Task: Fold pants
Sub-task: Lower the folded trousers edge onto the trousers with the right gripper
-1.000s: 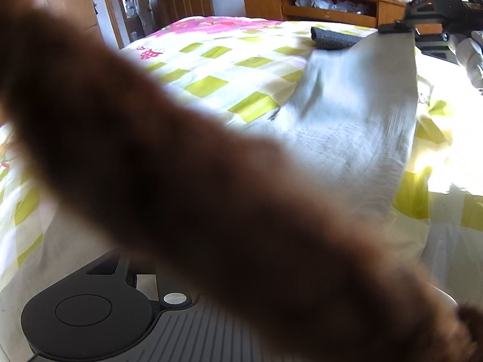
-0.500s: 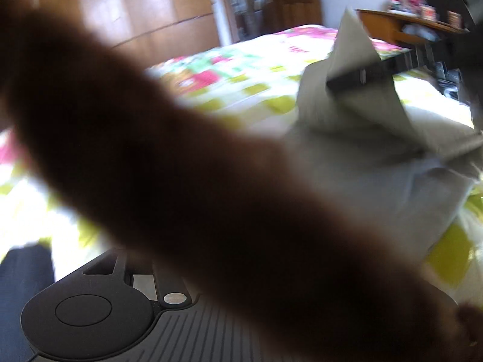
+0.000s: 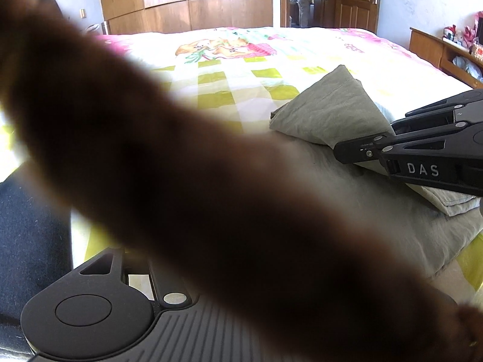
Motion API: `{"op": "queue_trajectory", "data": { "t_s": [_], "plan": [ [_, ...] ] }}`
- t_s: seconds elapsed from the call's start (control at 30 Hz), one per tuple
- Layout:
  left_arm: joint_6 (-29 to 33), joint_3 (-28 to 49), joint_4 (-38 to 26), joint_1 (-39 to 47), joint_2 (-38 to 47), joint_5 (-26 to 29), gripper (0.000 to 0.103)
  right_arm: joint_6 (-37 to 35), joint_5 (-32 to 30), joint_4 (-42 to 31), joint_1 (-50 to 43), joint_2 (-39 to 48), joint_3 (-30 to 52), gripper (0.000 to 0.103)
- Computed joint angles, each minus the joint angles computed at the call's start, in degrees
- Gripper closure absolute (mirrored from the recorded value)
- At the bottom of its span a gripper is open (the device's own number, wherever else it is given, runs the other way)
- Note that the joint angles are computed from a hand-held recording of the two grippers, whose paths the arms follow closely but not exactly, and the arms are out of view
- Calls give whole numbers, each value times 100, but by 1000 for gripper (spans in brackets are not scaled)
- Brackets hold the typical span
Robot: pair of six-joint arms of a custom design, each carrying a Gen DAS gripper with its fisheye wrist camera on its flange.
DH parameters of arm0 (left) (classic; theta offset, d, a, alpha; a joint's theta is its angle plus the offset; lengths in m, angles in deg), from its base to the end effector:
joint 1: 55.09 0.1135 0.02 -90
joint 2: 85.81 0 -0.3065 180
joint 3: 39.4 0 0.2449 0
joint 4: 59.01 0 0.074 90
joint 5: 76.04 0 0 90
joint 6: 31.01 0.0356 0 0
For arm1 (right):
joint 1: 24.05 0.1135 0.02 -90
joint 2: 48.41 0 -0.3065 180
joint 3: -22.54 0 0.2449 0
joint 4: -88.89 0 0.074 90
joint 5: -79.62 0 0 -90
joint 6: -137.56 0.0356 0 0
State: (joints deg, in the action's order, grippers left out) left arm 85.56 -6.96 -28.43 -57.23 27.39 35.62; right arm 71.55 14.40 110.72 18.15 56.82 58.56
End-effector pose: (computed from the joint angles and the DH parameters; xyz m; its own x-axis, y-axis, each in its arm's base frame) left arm 0.2480 -0.0224 0.0712 -0.5653 0.4371 -0.6995 0.5856 0.8099 0.0329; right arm 0.2022 0.1632 0.1020 -0.6605 -0.1006 -0.7440 -0.1435 0.9896 -0.0065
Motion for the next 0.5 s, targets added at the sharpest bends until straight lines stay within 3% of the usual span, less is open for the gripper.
{"op": "queue_trajectory", "data": {
  "t_s": [0.5],
  "plan": [
    [52, -25, -128, 189, -66, 157, 43, -177, 307, -819, 338, 370, 686, 83]
  ]
}}
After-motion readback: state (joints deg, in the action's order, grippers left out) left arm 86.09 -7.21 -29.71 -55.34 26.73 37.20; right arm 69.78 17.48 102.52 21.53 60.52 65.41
